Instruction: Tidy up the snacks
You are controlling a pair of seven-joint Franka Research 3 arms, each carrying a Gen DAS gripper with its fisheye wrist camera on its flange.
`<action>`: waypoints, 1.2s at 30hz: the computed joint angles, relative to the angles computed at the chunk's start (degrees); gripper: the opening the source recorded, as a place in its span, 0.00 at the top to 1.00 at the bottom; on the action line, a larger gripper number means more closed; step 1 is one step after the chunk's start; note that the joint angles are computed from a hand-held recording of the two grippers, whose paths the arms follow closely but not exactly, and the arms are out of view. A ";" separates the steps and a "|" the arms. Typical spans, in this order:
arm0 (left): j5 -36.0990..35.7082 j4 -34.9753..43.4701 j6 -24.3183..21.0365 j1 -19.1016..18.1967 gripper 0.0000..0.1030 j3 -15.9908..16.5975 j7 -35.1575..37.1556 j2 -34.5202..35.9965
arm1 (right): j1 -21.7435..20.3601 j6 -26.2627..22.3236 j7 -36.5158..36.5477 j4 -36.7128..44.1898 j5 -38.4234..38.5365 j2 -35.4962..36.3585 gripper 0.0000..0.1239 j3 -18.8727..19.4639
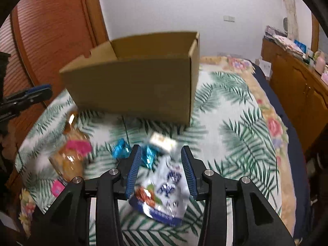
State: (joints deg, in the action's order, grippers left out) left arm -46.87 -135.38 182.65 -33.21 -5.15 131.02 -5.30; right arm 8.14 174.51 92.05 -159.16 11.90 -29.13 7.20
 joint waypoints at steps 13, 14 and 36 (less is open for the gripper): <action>8.51 -5.09 -0.32 1.65 0.53 -2.07 -8.96 0.40 | -4.13 -1.33 5.13 -1.50 -3.95 1.40 0.58 3.02; 10.00 -5.38 -0.48 2.07 0.53 -2.40 -10.40 0.43 | -3.33 -1.44 4.78 -1.27 -3.73 1.78 0.56 2.17; 26.59 -6.33 -3.08 5.26 0.53 -3.90 -26.43 1.40 | -7.32 0.10 9.43 -0.13 -11.81 5.12 0.45 6.66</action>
